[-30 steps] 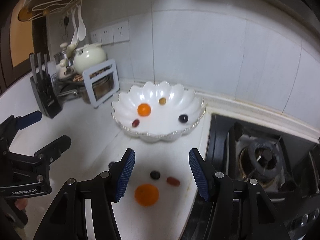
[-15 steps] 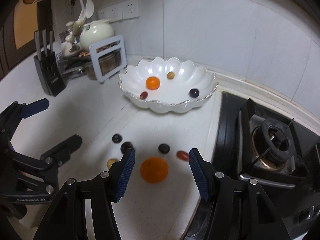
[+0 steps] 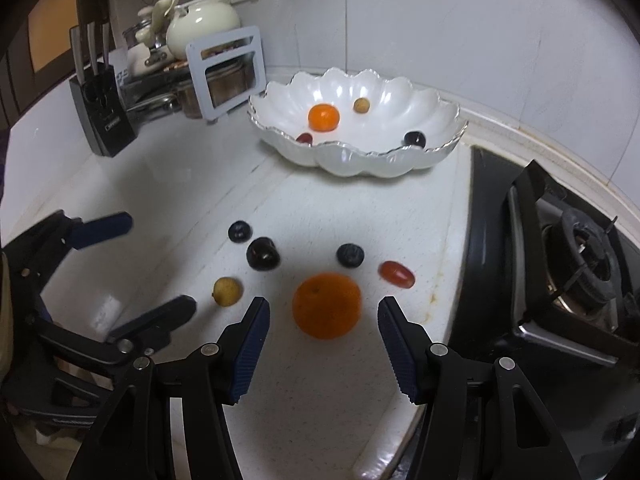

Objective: Organize fruits
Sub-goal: 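Grasp the small yellow-brown fruit with the left gripper while the right gripper grasps the large orange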

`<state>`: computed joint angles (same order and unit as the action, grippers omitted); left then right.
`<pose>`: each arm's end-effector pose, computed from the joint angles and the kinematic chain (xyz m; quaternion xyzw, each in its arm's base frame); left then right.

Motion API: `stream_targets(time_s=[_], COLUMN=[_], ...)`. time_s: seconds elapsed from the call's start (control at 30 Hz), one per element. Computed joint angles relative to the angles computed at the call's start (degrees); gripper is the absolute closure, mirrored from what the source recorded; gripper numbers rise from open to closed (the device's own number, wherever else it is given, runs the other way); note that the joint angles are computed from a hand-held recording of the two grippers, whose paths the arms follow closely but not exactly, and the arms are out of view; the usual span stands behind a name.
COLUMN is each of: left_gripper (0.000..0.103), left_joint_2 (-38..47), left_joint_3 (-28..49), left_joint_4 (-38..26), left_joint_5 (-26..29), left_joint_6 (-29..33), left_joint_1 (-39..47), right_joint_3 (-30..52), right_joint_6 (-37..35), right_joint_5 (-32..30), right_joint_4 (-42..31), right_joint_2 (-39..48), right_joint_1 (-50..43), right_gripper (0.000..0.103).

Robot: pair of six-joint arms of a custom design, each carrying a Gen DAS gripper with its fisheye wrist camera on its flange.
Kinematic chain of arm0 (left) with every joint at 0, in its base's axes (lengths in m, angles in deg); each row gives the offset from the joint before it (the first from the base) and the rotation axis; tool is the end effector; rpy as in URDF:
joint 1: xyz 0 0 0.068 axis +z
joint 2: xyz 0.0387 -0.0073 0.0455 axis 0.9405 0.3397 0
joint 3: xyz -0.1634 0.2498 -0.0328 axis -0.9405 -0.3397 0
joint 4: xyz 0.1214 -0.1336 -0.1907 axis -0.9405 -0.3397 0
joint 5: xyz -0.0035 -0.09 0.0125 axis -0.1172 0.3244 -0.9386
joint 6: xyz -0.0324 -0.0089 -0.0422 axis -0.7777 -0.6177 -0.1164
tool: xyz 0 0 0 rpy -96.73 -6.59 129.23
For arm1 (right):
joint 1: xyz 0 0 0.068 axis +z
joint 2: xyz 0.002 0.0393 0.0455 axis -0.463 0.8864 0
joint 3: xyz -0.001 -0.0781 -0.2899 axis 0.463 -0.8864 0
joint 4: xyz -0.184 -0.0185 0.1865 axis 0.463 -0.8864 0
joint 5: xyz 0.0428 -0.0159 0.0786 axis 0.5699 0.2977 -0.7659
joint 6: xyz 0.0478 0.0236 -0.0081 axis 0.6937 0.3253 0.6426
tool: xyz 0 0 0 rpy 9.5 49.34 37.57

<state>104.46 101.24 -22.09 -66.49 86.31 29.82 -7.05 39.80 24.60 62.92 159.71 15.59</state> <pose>0.2223 -0.1916 0.1250 0.3955 0.8363 -0.1323 0.3559 0.1646 0.1326 0.1611 0.0777 0.9464 -0.0033 0.3136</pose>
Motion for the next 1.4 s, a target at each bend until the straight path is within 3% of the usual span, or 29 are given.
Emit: stream_targets(time_s=[0.07,0.5,0.87,1.07,1.3,1.4], left_gripper=[0.022,0.035,0.053,0.068,0.079,0.08], left_joint_2=[1.6,7.4,10.7,12.2,12.5,12.1], left_joint_3=[0.6,3.1,5.1,6.8,6.8,6.8], left_joint_4=[-0.3,0.9,1.7,0.5,0.5,0.1], left_joint_5=[0.3,2.3,2.2,2.8,3.2,3.9], left_joint_6=[-0.2,1.7,1.7,0.8,-0.7,-1.5], left_joint_1=[-0.1,-0.9,-1.5,-2.1,-1.5,-1.1], right_joint_3=[-0.3,-1.6,-3.0,-4.0,-4.0,-4.0], right_joint_6=[-0.4,-3.4,-3.7,-4.1,-4.0,-3.9], right_joint_5=[-0.7,-4.6,-8.1,-9.6,-8.8,-8.2], right_joint_4=[1.2,8.1,12.3,14.0,14.6,14.4], right_joint_2=[1.0,6.7,8.6,8.2,8.6,8.6], right_joint_1=[-0.7,-4.7,-7.8,-9.0,-8.1,-7.5], right_gripper=[0.045,0.045,0.046,0.051,0.056,0.056])
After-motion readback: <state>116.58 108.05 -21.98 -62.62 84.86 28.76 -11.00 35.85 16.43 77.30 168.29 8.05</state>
